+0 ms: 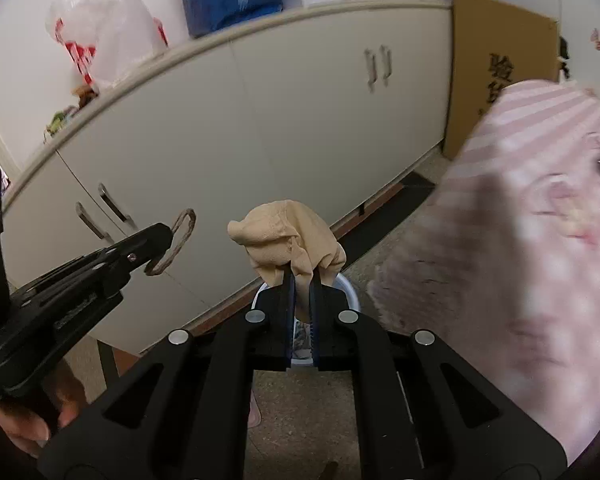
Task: Collect trash
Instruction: 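Carry the beige cloth to the wastebasket and open the right tool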
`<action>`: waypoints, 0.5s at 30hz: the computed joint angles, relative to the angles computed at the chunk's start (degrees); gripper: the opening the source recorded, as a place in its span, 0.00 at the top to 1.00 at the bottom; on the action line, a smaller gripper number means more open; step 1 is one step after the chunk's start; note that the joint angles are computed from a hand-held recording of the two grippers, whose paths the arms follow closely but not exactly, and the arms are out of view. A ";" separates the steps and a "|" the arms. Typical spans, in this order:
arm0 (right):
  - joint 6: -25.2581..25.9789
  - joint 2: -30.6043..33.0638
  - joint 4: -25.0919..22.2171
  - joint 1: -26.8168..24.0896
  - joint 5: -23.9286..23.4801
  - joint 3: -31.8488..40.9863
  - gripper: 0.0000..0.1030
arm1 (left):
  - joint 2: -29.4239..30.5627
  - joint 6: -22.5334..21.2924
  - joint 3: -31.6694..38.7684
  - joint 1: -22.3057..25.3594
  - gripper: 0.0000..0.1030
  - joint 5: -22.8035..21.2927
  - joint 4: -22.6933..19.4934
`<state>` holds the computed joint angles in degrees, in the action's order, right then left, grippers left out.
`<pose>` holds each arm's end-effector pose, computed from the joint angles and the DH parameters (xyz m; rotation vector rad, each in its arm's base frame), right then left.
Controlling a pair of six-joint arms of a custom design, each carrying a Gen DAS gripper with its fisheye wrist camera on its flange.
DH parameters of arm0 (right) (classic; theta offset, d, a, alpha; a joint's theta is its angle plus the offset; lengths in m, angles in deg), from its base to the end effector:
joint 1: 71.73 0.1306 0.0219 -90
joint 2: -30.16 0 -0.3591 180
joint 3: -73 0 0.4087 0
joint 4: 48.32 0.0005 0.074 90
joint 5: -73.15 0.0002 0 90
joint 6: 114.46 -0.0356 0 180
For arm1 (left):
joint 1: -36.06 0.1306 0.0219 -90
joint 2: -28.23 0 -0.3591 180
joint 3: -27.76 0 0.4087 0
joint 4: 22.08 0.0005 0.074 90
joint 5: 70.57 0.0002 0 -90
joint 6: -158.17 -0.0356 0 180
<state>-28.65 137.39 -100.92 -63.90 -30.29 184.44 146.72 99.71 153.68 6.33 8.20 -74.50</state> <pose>0.6011 0.0905 0.4222 -0.1849 2.4125 0.3794 0.5896 -0.3293 0.4219 -0.1331 2.3528 -0.2979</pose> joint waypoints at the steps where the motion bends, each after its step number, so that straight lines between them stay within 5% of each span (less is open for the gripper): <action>1: -0.22 1.65 0.14 0.48 0.01 1.06 0.93 | 0.35 0.15 -0.36 0.68 0.98 0.43 0.21; 5: -1.17 7.59 2.05 1.82 0.15 4.81 0.90 | 2.40 0.97 -0.37 2.58 0.98 2.03 0.37; 7: -1.91 10.42 2.28 2.38 0.74 7.02 0.66 | 4.14 1.34 0.55 3.76 0.98 3.18 -0.34; 8: -2.31 11.78 1.84 2.58 1.15 8.16 0.43 | 4.42 1.45 0.48 3.93 0.98 3.47 -0.38; 15: -2.88 14.37 0.57 3.17 1.32 9.32 0.42 | 8.00 1.77 2.04 5.45 0.98 6.32 -1.74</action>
